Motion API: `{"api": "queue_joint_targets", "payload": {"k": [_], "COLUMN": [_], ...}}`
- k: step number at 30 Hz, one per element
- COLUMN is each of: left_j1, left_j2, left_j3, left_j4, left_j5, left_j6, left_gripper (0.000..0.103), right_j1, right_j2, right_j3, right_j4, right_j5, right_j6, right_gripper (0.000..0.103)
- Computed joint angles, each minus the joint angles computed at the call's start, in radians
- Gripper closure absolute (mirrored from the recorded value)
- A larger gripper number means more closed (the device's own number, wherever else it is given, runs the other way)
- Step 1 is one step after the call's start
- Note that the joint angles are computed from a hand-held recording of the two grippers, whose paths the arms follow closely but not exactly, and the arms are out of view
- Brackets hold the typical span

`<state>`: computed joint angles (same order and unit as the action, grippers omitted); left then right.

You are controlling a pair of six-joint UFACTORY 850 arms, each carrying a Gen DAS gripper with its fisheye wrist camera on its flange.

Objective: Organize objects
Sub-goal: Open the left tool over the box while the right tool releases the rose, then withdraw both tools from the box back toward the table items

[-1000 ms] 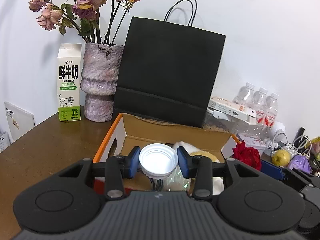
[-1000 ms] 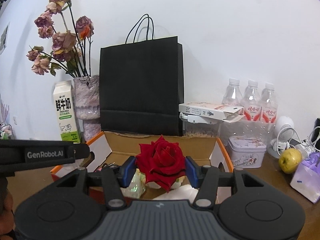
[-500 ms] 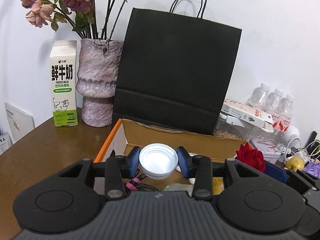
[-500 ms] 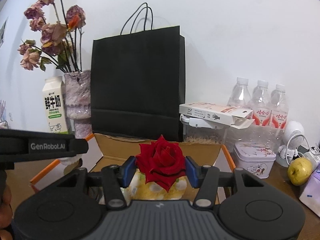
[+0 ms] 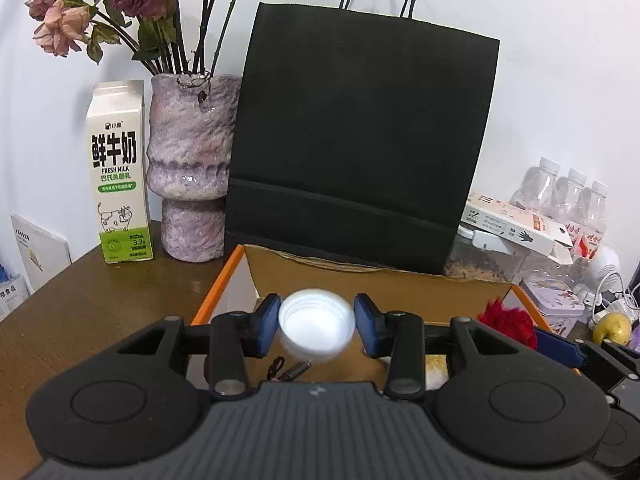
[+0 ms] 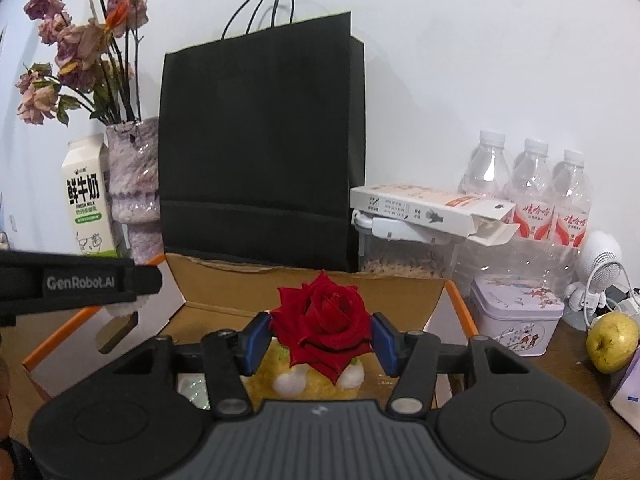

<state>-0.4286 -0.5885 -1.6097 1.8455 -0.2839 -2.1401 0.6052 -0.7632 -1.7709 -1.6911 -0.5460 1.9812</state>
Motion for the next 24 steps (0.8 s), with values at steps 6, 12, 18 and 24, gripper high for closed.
{"api": "queue_joint_targets", "payload": {"k": [6, 12, 18, 24], "left_j1": [-0.001, -0.005, -0.008, -0.009], "left_j2": [-0.005, -0.007, -0.008, 0.005], "left_j3": [-0.004, -0.002, -0.003, 0.016], "left_j4": [-0.030, -0.024, -0.055, -0.018], "left_j5": [-0.027, -0.061, -0.068, -0.066], "left_j6": [0.017, -0.001, 0.028, -0.012], "left_gripper": [0.011, 0.000, 0.000, 0.000], "right_j1": [0.001, -0.004, -0.002, 0.000], "right_j2": [0.002, 0.000, 0.000, 0.008], "right_j3": [0.007, 0.002, 0.002, 0.013], "right_j4": [-0.009, 0.022, 0.022, 0.022], "right_j5": [-0.036, -0.029, -0.023, -0.020], "right_j6": [0.037, 0.021, 0.014, 0.018], "right_gripper": [0.002, 0.000, 0.000, 0.000]}}
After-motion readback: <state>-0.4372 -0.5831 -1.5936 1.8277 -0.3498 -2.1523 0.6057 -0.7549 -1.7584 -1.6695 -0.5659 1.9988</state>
